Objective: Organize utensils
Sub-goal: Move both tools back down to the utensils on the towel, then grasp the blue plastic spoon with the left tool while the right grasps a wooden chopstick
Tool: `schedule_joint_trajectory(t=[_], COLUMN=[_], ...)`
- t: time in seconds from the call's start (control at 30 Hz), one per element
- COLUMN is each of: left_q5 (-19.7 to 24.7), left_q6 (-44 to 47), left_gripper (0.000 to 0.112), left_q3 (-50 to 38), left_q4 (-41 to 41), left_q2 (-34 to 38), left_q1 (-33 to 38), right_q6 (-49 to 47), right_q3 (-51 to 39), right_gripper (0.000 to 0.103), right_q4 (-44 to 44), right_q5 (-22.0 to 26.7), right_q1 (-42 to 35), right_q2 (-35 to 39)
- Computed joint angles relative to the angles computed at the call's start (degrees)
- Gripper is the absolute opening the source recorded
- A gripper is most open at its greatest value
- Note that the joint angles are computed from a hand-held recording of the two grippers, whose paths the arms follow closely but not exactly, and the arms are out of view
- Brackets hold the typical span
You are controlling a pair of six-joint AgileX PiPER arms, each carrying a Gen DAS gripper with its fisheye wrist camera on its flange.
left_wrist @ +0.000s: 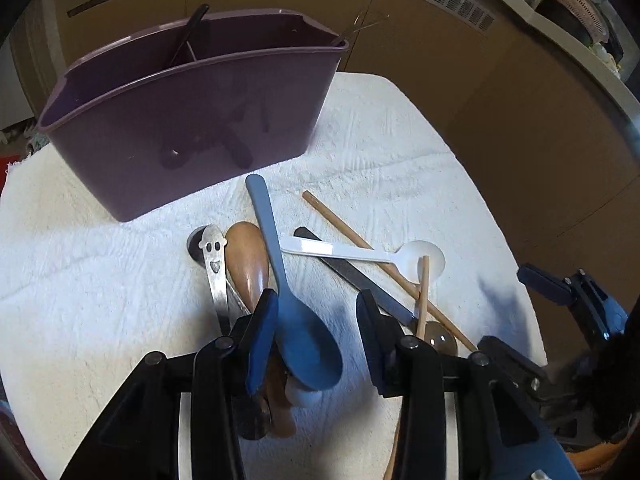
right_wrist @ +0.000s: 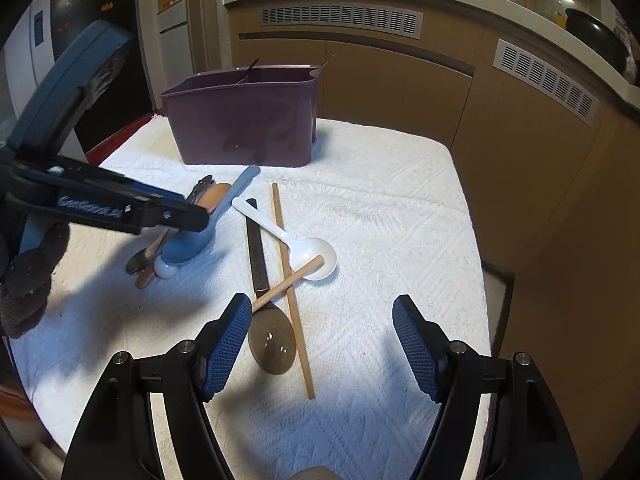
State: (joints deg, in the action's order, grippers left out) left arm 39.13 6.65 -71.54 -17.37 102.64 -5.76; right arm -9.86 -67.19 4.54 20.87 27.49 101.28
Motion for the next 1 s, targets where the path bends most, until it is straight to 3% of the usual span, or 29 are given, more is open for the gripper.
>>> schedule_joint_trajectory(t=[0.13, 0.23, 0.4, 0.43, 0.5, 0.57, 0.7, 0.93, 1.0], left_q5=[1.9, 2.8, 1.1, 0.5, -1.1, -2.9, -5.1, -5.3, -5.5], left_q6=[-5.9, -5.2, -2.5, -2.2, -1.9, -1.8, -1.8, 7.7, 8.5], left_gripper=[0.037, 0.037, 0.037, 0.037, 0.038, 0.041, 0.052, 0.054, 0.054], left_q3=[-6.0, -7.5, -2.3, -0.7, 3.2, 7.4, 13.8, 19.0, 19.9], left_q4=[6.4, 5.5, 3.3, 3.1, 3.0, 3.0, 3.6, -5.3, -6.5], left_q2=[5.8, 7.1, 2.9, 1.4, -2.1, -6.1, -12.2, -14.8, -14.6], left_q1=[-1.1, -1.2, -1.3, -1.2, -0.7, 0.7, 4.6, 14.2, 14.8], right_q6=[-1.9, -3.8, -21.9, -23.1, -24.8, -21.9, -13.5, -6.6, -5.6], right_q3=[0.8, 0.7, -2.9, -3.7, -6.4, -9.9, -14.2, -19.7, -20.5], right_gripper=[0.073, 0.073, 0.072, 0.070, 0.047, 0.030, 0.030, 0.030, 0.018], right_q4=[2.1, 3.6, 24.6, 26.9, 31.5, 30.8, 25.4, 16.7, 14.9], right_q5=[-0.3, 0.1, 8.2, 9.8, 14.0, 16.6, 16.8, 15.3, 14.9], right_q1=[-1.0, -2.0, -5.9, -6.0, -6.4, -5.4, -2.5, 2.3, 2.9], right_q2=[-0.5, -0.5, 1.5, 2.3, 5.1, 8.6, 12.7, 17.0, 17.6])
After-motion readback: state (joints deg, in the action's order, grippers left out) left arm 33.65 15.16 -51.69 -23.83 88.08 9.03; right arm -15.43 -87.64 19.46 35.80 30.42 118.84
